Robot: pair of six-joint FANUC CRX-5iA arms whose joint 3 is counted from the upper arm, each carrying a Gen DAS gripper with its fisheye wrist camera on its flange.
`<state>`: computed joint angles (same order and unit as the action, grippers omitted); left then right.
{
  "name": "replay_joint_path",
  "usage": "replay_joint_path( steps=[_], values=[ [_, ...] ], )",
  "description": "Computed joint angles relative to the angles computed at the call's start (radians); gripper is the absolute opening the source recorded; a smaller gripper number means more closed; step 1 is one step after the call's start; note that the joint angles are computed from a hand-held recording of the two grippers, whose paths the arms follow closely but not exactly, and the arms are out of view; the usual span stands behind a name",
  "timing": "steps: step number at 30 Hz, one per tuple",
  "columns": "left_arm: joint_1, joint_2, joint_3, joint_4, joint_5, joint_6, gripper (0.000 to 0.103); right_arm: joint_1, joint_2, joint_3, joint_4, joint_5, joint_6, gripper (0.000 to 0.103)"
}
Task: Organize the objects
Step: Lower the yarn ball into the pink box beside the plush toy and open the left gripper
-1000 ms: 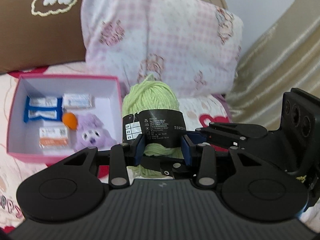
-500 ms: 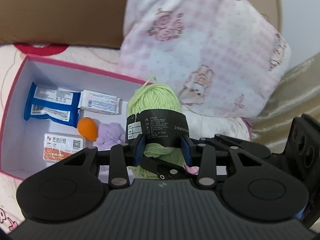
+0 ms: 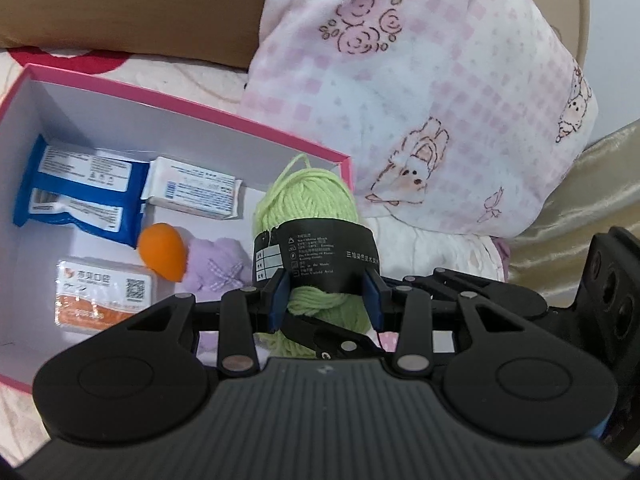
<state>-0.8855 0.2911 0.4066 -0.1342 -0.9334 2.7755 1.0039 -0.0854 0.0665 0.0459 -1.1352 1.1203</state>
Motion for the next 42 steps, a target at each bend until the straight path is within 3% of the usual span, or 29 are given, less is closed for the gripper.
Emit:
replay_joint_path(
  steps=[8,13,17,19,23,25,28,32,35,39,42],
  values=[
    [0.012,0.024,0.006,-0.018,-0.009,-0.006,0.039,0.011,0.027,-0.023,0.052,0.03,-0.046,0.062],
    [0.042,-0.002,-0.058,-0.006,0.032,-0.004,0.039,0.024,0.052,-0.032,0.09,0.06,-0.04,0.067],
    [0.059,-0.025,-0.107,-0.004,0.053,0.023,0.037,0.022,0.068,-0.002,0.068,0.028,0.023,0.07],
    [0.062,-0.029,-0.123,0.009,0.06,0.018,0.037,0.04,0.06,-0.01,0.114,0.016,0.026,0.072],
    [0.041,-0.003,-0.082,-0.014,-0.004,-0.002,0.037,0.057,0.024,-0.048,0.156,0.03,0.058,0.062],
    [0.034,0.009,-0.073,-0.007,-0.009,-0.018,0.037,0.054,0.01,-0.057,0.142,0.033,0.08,0.038],
    [0.024,0.043,-0.038,-0.005,-0.039,-0.027,0.037,0.058,-0.007,-0.078,0.132,0.037,0.103,0.028],
    [0.012,0.084,0.023,-0.039,-0.085,0.001,0.031,0.063,-0.026,-0.122,0.151,0.074,0.068,0.025],
    [-0.009,0.135,0.117,-0.081,-0.185,-0.014,0.031,0.052,-0.047,-0.147,0.138,0.096,0.036,0.026],
    [-0.046,0.164,0.195,-0.144,-0.281,0.016,0.031,0.051,-0.144,-0.215,0.086,0.149,-0.031,0.029],
    [-0.065,0.161,0.227,-0.165,-0.334,0.042,0.031,0.087,-0.197,-0.266,0.14,0.163,-0.101,0.029]
  ],
)
